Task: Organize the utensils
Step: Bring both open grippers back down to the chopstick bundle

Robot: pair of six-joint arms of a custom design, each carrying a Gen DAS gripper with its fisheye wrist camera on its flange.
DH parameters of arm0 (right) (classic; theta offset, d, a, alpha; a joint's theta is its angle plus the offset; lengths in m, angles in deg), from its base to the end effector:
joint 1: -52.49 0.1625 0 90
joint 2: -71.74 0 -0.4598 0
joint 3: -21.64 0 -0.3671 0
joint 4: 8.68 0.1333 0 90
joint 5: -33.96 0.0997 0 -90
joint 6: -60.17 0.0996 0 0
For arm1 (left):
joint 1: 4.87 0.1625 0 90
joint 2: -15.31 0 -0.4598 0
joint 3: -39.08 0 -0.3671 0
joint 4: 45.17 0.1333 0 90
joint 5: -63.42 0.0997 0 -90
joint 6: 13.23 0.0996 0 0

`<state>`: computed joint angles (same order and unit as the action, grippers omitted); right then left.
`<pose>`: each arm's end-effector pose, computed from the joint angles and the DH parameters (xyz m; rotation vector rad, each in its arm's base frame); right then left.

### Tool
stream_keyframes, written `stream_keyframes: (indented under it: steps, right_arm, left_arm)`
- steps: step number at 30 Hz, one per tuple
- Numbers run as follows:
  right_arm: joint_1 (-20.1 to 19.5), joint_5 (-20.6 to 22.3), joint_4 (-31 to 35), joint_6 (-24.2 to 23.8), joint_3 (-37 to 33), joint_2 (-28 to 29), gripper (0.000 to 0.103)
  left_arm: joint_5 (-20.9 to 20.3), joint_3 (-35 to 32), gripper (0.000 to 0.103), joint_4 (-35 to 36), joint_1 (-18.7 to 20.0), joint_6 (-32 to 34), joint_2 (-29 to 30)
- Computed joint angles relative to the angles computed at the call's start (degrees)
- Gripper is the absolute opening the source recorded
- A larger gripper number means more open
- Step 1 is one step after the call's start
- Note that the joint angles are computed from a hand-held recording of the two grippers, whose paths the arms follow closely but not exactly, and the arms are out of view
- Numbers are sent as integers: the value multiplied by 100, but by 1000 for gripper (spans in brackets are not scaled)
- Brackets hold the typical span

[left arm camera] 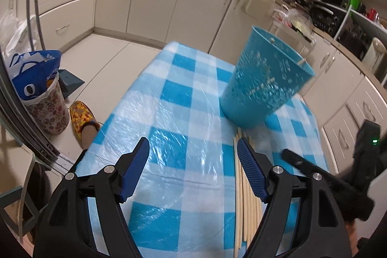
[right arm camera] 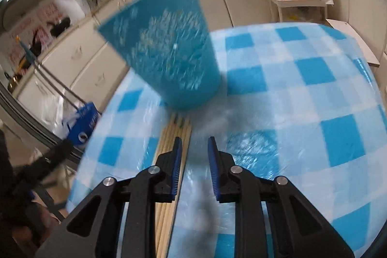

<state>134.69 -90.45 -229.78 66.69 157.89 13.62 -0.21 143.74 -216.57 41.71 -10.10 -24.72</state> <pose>0.0160 -0.4503 0.2238 -0.6401 -2.2424 1.1403 -0.3045 -0.5800 0.0699 0.9985 2.5614 -0.6019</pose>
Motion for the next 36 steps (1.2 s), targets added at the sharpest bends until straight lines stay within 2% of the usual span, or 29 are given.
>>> stream_keyframes:
  steps: [10,15,18,19,23,27,36]
  right_arm:
    - [145,-656,696,-207,-508,436,19]
    - [261,-1032,791,-538,-650,538,19]
    - [336,-1258,949,-838,-740,588,14]
    - [327,-1258,991,-881,-722,560,10]
    - [251,-1244,982,-1008,-500,367,10]
    - [108,-1014,739,-1029,-199,190,10]
    - [-99,-496,380,-904,50,55,10]
  left_arm:
    - [5,-7,73,182,48,19,11]
    - [25,-63,73,279,50,38,100]
    - [56,-135,73,344,18,96,194]
    - [69,-163,73,356,4,143,235]
    - [222,-413,73,623,-80,437,531]
    - [503,-613,73,777,-152,707,831]
    - [894,-887,73,1003,-194,785,1183]
